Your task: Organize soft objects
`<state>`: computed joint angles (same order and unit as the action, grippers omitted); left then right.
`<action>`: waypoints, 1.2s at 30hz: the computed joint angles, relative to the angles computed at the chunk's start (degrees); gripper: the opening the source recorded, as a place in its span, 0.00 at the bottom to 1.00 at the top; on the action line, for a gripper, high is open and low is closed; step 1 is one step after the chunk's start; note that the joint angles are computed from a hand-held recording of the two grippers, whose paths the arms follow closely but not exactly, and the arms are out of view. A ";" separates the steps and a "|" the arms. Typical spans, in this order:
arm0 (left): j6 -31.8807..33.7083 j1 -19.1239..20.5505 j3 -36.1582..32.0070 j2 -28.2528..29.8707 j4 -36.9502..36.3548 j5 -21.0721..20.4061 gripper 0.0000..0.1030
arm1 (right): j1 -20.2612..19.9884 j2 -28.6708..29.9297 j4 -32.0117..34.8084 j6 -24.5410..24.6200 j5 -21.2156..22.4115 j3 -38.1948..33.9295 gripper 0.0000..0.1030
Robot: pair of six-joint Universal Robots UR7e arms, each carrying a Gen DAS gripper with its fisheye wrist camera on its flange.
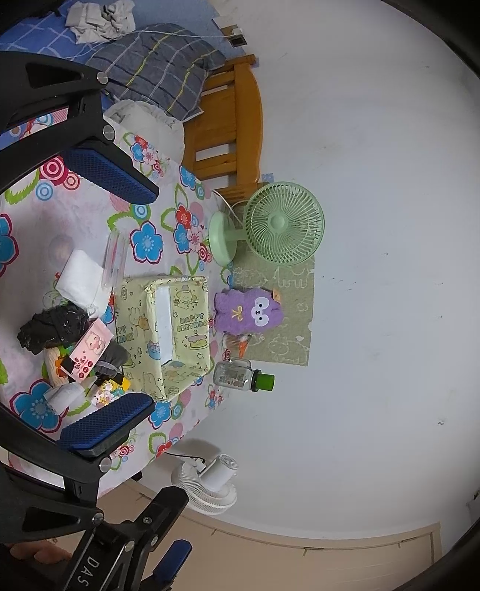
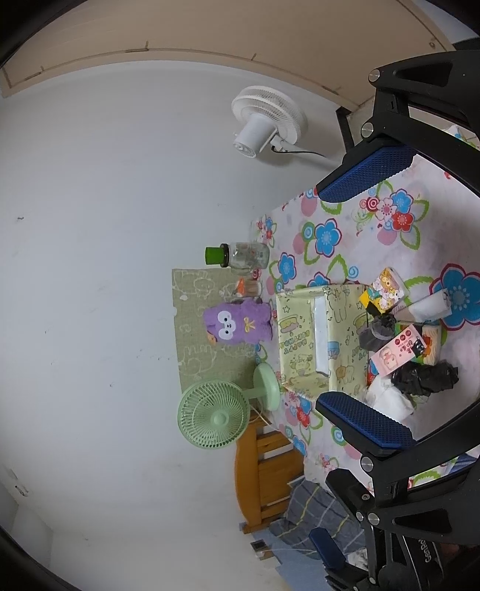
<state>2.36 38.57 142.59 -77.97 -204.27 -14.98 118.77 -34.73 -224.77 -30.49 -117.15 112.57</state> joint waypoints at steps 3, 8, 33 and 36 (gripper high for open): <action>0.02 0.03 0.09 -0.13 0.03 -0.06 0.99 | 0.01 0.06 0.16 0.03 -0.06 -0.12 1.00; -0.10 0.07 0.20 -0.12 0.01 -0.08 0.99 | -0.09 0.18 0.09 0.07 -0.04 -0.15 1.00; -0.97 4.06 -1.83 0.38 3.72 -3.91 0.98 | -1.00 1.83 3.12 0.55 0.43 -2.77 1.00; -1.08 4.94 -2.29 0.60 3.91 -4.74 0.98 | -1.23 2.20 3.74 0.55 0.74 -3.42 1.00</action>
